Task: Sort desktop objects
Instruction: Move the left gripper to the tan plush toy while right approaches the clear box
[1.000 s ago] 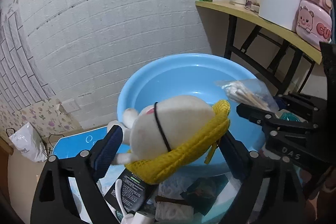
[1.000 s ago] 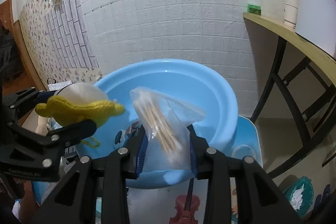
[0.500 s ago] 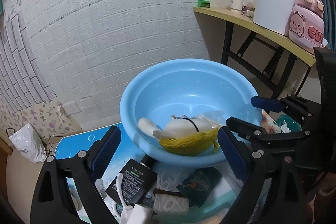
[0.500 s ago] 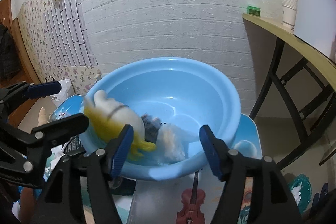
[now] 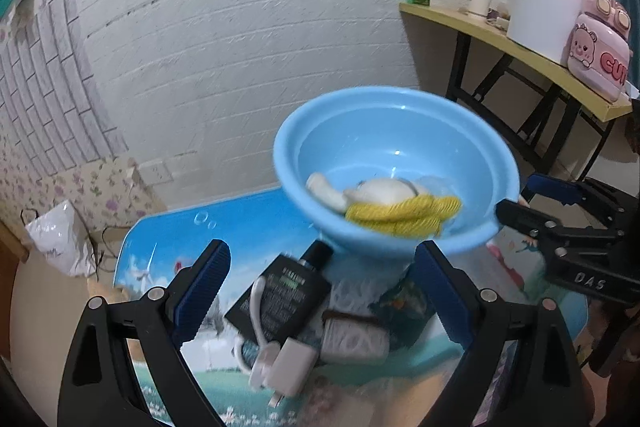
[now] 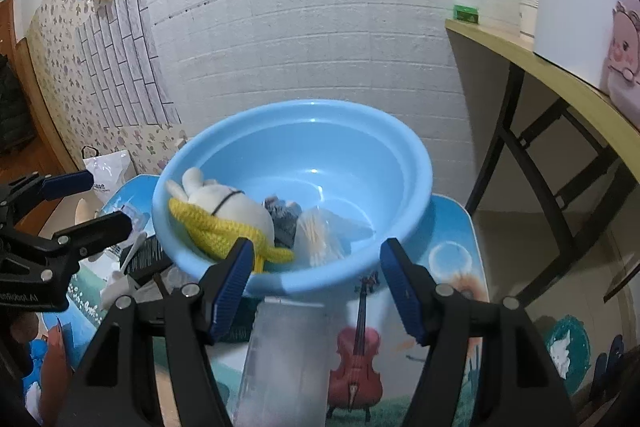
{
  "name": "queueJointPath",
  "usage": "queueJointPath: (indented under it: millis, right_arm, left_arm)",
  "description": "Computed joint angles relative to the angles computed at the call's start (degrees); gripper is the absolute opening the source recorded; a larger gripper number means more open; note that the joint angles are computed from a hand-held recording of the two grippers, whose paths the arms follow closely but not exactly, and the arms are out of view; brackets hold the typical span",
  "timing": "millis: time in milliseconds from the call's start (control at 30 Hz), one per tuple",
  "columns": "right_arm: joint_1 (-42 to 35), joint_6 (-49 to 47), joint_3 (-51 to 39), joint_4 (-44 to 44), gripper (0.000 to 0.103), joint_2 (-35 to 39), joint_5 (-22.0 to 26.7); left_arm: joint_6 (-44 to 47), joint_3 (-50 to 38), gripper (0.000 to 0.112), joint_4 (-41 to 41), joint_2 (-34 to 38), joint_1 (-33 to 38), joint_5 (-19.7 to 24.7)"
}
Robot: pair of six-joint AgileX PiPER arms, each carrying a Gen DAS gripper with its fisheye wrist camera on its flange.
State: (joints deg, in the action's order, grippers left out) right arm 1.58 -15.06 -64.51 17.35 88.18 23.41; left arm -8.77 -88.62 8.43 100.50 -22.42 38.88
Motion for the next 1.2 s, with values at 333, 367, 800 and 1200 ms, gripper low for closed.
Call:
queueJointPath:
  millis: [333, 367, 800, 1200]
  right_arm:
    - [-0.22, 2.08, 4.96, -1.56, 0.066, -3.81, 0.71]
    - [-0.16, 2.21, 5.3, -1.69, 0.066, -4.08, 0.92]
    - [1.55, 9.76, 10.63, -7.89, 0.066, -4.24, 0.68]
    - [5.41, 17.58, 13.1, -14.83, 0.066, -4.49, 1.18]
  left_arm:
    - [-1.74, 9.18, 0.094, 0.37, -5.48, 2.71, -1.67]
    - [-1.8, 10.1, 0.094, 0.34, -6.04, 3.03, -1.91]
    - [-3.26, 20.77, 0.095, 0.8, -11.27, 9.14, -5.29]
    - [1.23, 27.41, 0.095, -3.34, -12.89, 16.12, -8.46]
